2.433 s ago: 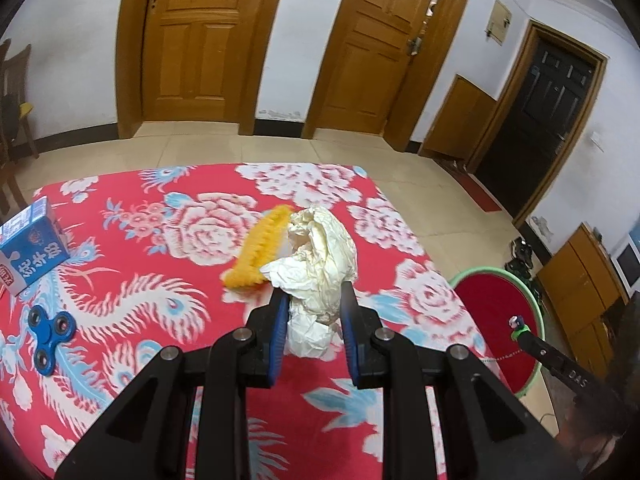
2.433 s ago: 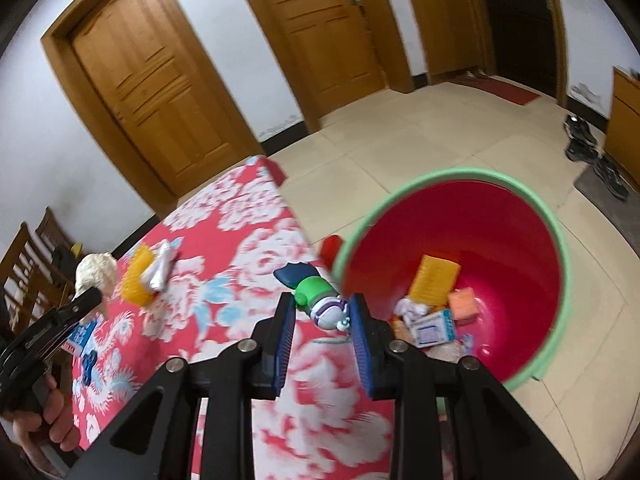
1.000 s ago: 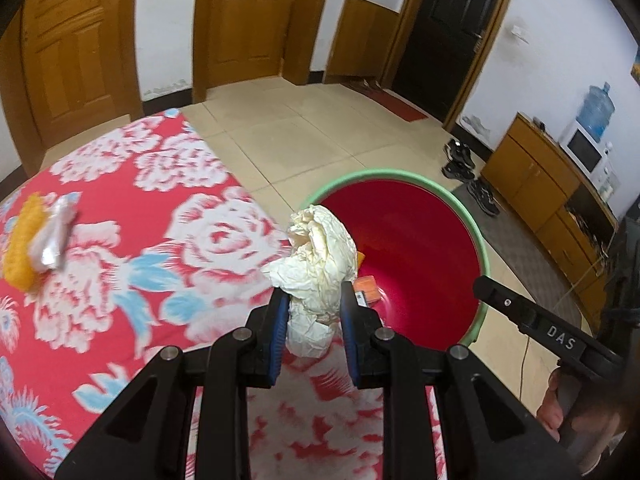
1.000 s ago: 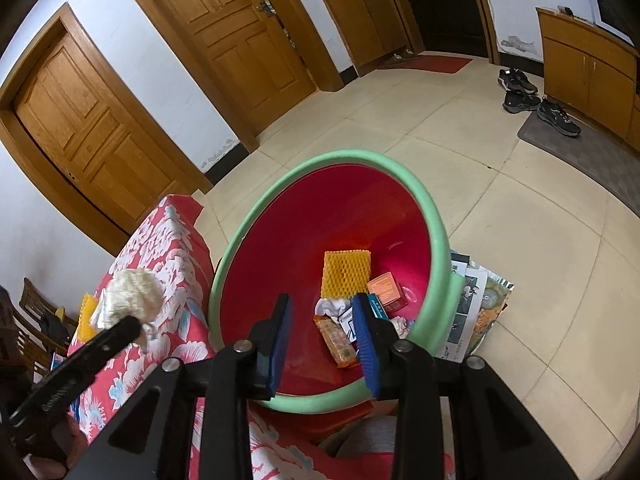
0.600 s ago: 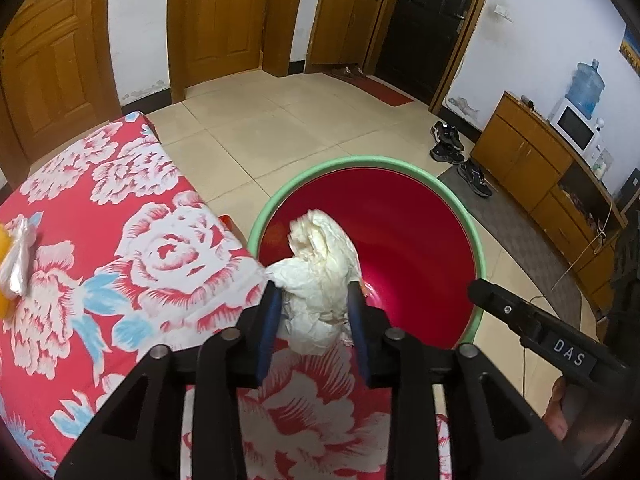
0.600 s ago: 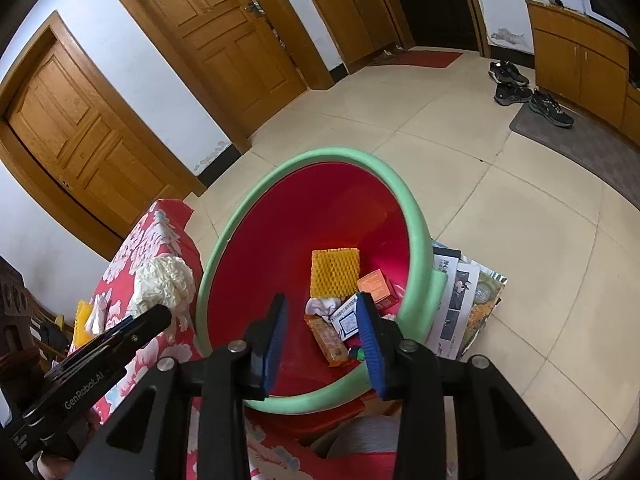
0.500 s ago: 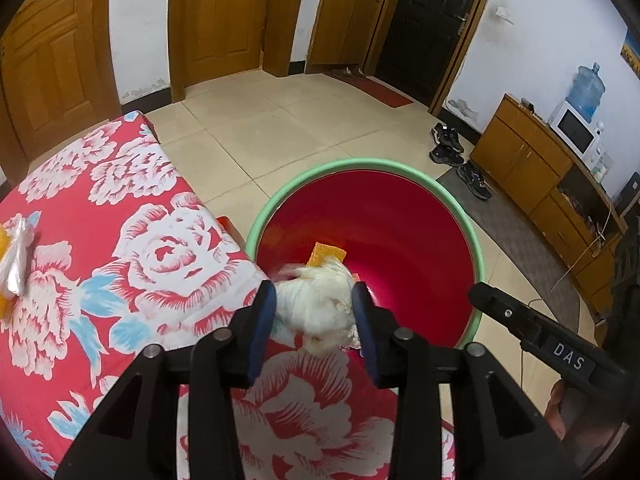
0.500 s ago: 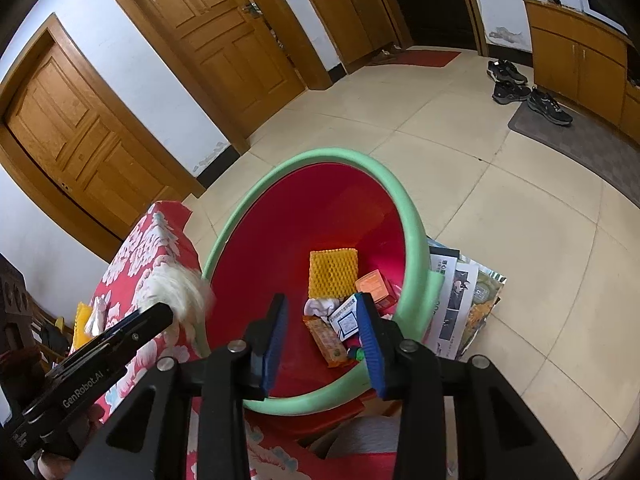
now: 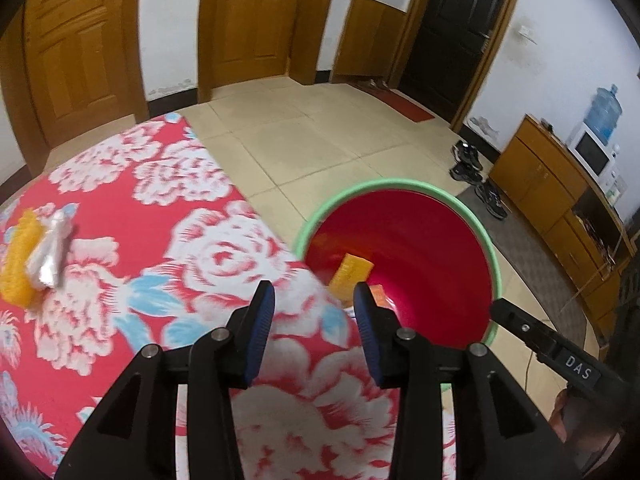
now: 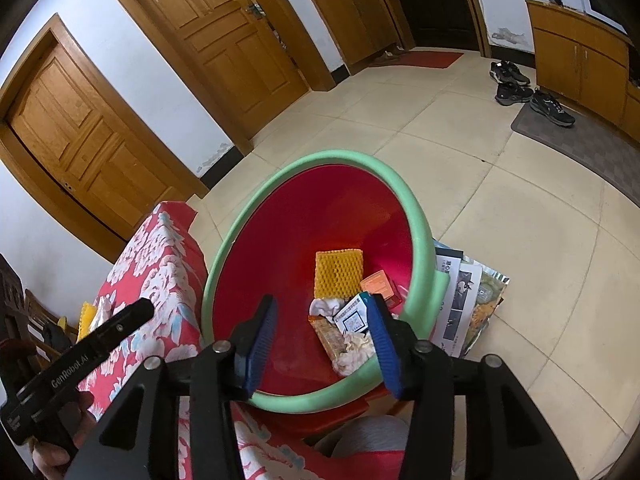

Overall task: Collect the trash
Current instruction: 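Move both open tools back over the table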

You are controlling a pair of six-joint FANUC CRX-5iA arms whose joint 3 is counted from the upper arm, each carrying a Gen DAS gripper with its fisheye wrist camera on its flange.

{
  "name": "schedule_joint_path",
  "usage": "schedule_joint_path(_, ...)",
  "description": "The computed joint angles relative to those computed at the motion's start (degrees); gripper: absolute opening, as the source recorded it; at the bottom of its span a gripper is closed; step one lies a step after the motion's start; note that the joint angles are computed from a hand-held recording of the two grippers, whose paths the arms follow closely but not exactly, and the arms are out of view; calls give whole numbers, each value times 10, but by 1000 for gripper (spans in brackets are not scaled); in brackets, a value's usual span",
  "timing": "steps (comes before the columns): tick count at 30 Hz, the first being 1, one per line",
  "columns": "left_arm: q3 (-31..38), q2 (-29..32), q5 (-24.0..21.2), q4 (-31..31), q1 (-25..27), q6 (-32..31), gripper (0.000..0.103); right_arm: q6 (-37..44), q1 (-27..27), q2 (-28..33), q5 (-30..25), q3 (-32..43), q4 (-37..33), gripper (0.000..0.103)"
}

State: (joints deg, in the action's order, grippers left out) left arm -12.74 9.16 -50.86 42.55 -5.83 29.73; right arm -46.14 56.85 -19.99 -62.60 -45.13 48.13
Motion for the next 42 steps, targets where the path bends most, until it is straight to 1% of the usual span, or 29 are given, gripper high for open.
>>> schedule_joint_path(2, 1, 0, 4, 1, 7, 1, 41, 2, 0, 4, -2, 4, 0, 54)
schedule_joint_path(7, 7, 2, 15, 1, 31, 6, 41, 5, 0, 11, 0, 12, 1, 56)
schedule_joint_path(14, 21, 10, 32, 0, 62, 23, 41, 14, -1, 24, 3, 24, -4, 57)
schedule_joint_path(21, 36, 16, 63, -11, 85, 37, 41, 29, -4, 37, 8, 38, -7, 57)
schedule_joint_path(28, 65, 32, 97, -37, 100, 65, 41, 38, -7, 44, 13, 46, -10, 57)
schedule_joint_path(32, 87, 47, 104, -60, 106, 89, 41, 46, -9, 50, 14, 52, -13, 57)
schedule_joint_path(38, 125, 78, 102, -108, 113, 134, 41, 56, -14, 59, 18, 61, -17, 57)
schedule_joint_path(42, 142, 94, 92, -124, 117, 155, 41, 66, -17, 66, 21, 69, -21, 57)
